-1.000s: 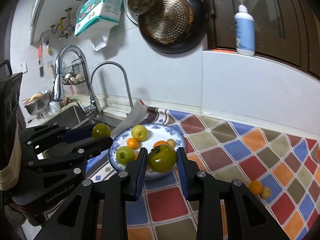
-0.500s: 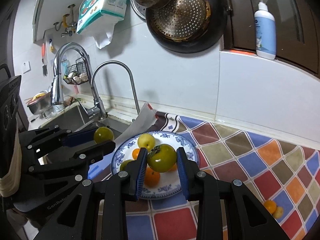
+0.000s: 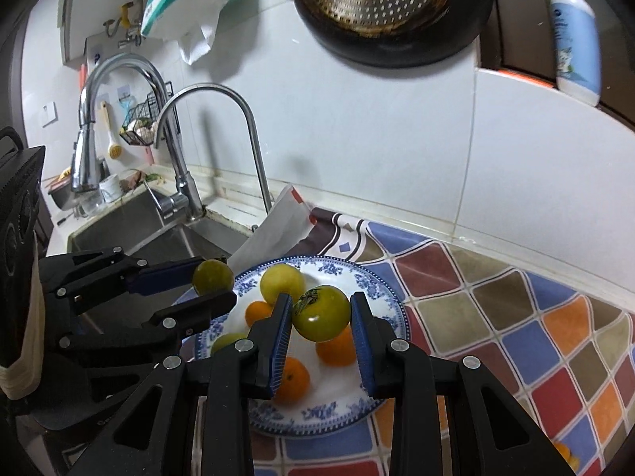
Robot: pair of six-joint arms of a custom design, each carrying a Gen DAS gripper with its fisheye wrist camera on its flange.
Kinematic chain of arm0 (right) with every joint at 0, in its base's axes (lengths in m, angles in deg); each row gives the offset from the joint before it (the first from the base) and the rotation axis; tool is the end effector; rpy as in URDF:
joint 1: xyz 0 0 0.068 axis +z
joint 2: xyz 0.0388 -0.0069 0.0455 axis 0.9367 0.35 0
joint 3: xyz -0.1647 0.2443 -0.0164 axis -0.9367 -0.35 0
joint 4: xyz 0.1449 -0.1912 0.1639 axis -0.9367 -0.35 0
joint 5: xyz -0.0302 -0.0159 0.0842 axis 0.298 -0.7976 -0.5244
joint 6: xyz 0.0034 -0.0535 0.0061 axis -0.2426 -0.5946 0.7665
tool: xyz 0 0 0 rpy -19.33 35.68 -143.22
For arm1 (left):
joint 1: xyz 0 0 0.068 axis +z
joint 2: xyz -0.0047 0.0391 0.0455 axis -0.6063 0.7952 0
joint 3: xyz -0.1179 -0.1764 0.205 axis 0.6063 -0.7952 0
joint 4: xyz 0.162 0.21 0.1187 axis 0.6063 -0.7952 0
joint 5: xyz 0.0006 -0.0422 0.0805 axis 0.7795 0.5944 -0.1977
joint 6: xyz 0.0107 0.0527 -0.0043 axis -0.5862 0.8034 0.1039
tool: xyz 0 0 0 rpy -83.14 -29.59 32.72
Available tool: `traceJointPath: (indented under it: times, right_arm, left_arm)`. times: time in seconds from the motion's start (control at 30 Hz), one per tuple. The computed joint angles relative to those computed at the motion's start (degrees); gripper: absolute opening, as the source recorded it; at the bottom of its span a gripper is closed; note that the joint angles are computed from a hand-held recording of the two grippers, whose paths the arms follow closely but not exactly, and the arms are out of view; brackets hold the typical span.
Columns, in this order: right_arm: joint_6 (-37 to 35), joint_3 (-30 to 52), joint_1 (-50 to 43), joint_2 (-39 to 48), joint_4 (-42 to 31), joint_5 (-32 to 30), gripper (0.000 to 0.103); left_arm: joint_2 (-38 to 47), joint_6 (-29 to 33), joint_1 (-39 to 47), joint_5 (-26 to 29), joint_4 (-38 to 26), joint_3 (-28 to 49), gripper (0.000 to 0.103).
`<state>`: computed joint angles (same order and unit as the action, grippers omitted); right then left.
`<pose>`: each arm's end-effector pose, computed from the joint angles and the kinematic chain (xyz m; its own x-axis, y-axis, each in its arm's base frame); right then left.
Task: Organize fruits
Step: 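Open both tools to release the fruits onto the plate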
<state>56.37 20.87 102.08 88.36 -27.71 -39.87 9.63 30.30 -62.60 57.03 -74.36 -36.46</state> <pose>0.2664 0.1806 0.1848 -0.4607 -0.3673 -0.8080 -0.7167 0.6909 0.0946 0.1862 -0.0701 0.1764 -0.6068 0.0995 -0.7886 -0.0395 0.9871 0.1550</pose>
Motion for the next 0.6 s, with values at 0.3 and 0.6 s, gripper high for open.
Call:
traceJointPath:
  times: [0.3, 0.6]
  right_arm:
    - [-0.4, 4.8, 0.2, 8.9, 1.1, -0.8, 0.031]
    - [0.0, 7.6, -0.1, 12.4, 2.1, -1.0, 0.031]
  left_arm:
    - [7.4, 4.2, 7.9, 10.2, 8.0, -0.4, 0.029]
    - [10.0, 5.8, 8.3, 9.3, 10.1, 0.2, 0.041]
